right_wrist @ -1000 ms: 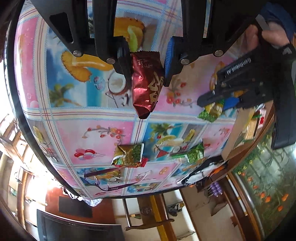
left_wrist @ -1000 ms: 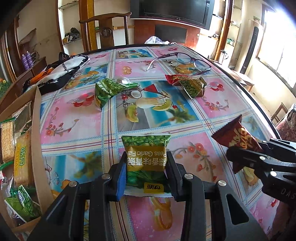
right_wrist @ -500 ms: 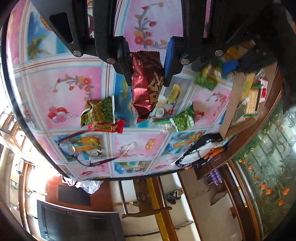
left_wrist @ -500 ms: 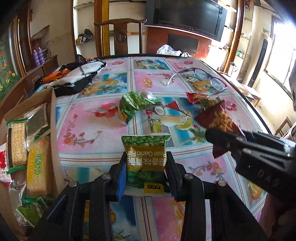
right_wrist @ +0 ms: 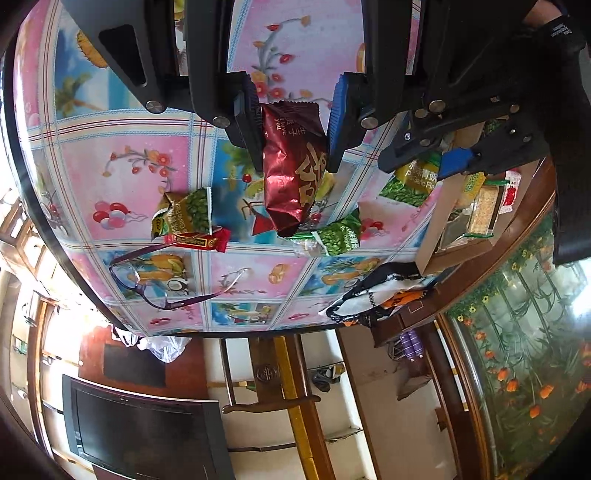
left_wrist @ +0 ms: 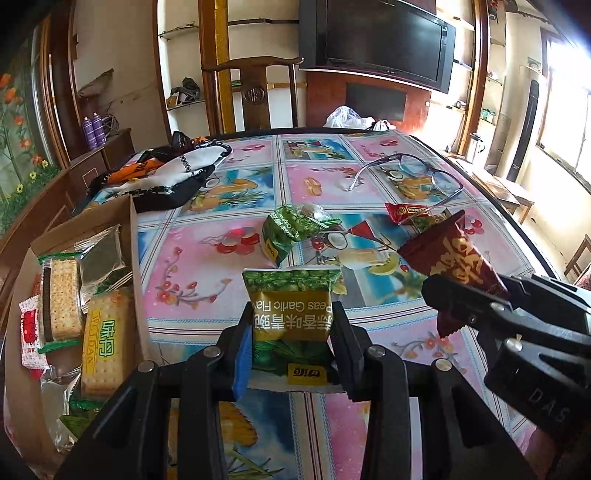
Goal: Organize snacks
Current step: 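Lift the peas pack and red chip bag and carry both over the box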
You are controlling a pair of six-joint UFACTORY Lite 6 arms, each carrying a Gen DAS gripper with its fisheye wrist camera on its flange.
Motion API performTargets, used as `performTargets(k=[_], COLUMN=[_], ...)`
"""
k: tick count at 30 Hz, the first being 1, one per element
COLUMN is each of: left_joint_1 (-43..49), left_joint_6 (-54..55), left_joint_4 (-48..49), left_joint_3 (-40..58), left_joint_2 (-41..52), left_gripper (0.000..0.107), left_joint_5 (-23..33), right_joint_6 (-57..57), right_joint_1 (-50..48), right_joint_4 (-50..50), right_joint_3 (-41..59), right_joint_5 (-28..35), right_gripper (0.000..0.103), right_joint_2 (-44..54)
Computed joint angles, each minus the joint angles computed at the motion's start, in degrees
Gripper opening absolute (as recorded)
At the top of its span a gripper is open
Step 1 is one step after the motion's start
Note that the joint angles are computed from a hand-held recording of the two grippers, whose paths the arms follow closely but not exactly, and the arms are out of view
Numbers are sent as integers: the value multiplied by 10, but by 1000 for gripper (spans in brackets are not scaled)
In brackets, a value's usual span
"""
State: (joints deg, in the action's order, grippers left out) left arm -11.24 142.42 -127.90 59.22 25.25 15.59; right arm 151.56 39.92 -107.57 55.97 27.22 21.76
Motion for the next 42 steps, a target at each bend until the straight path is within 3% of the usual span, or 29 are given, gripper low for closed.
performTargets(k=[17,26,42], left_joint_1=[15,25,66], left_joint_6=[-7,58,-13], left_joint_4=[2,-63,1], left_joint_3=[-3,-22,-22], left_joint_2=[-10,-31,-52], left_gripper=[37,37,37], left_joint_5=[11,25,50], right_joint_6=[-9,16,49], right_joint_1=[20,28,45], right_joint_4=[3,-12,2], right_joint_3=[15,7,26], right_joint_5=[8,25,49], right_gripper=[33,33,34], right_joint_2=[15,7,12])
